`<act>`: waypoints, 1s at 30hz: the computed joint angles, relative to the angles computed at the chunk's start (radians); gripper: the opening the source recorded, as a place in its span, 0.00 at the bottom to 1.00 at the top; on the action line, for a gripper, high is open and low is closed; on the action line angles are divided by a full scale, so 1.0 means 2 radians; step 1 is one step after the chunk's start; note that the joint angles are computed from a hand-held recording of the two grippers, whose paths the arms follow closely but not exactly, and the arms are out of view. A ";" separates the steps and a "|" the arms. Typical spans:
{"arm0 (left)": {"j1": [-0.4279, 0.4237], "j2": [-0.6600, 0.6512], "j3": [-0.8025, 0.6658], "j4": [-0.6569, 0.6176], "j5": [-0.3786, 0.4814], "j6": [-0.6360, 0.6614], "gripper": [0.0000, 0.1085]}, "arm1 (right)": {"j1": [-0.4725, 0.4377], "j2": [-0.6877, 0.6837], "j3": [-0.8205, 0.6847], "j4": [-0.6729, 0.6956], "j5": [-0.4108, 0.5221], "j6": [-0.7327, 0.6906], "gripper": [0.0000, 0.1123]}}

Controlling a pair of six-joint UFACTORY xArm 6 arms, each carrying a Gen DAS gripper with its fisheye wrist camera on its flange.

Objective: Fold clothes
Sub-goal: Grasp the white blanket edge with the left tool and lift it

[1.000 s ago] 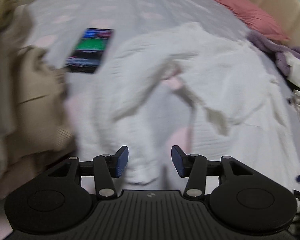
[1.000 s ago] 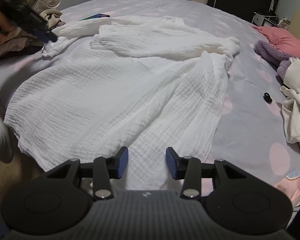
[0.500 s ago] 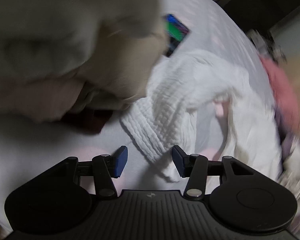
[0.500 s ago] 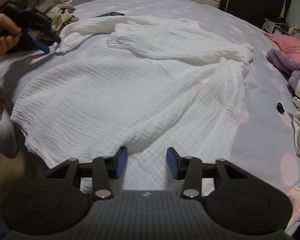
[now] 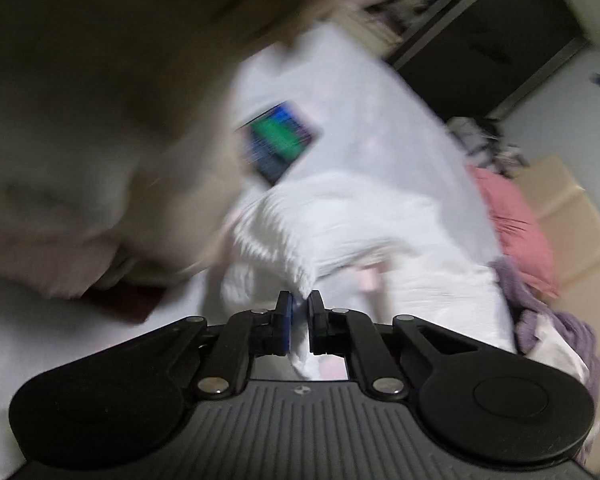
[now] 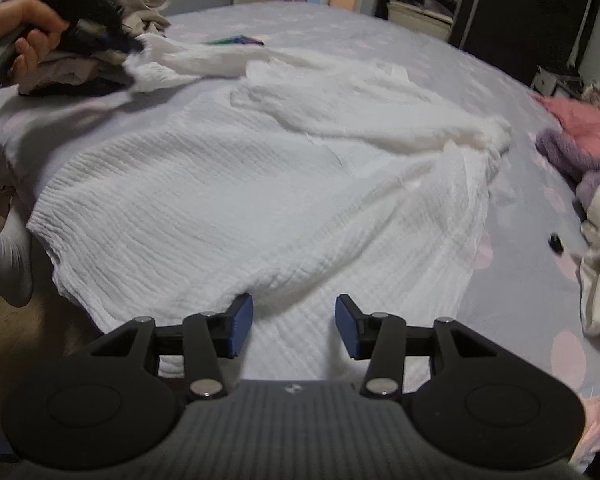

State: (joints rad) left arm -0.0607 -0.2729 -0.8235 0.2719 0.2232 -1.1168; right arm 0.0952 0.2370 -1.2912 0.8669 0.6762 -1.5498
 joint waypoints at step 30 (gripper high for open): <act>-0.051 0.033 -0.098 -0.059 0.005 0.222 0.05 | 0.235 0.050 -0.124 0.175 -0.194 -0.089 0.29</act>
State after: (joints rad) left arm -0.1635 -0.2069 -1.0187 0.1546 0.2330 -0.6728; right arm 0.5659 0.3380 -1.5387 1.2162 0.2889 -1.7288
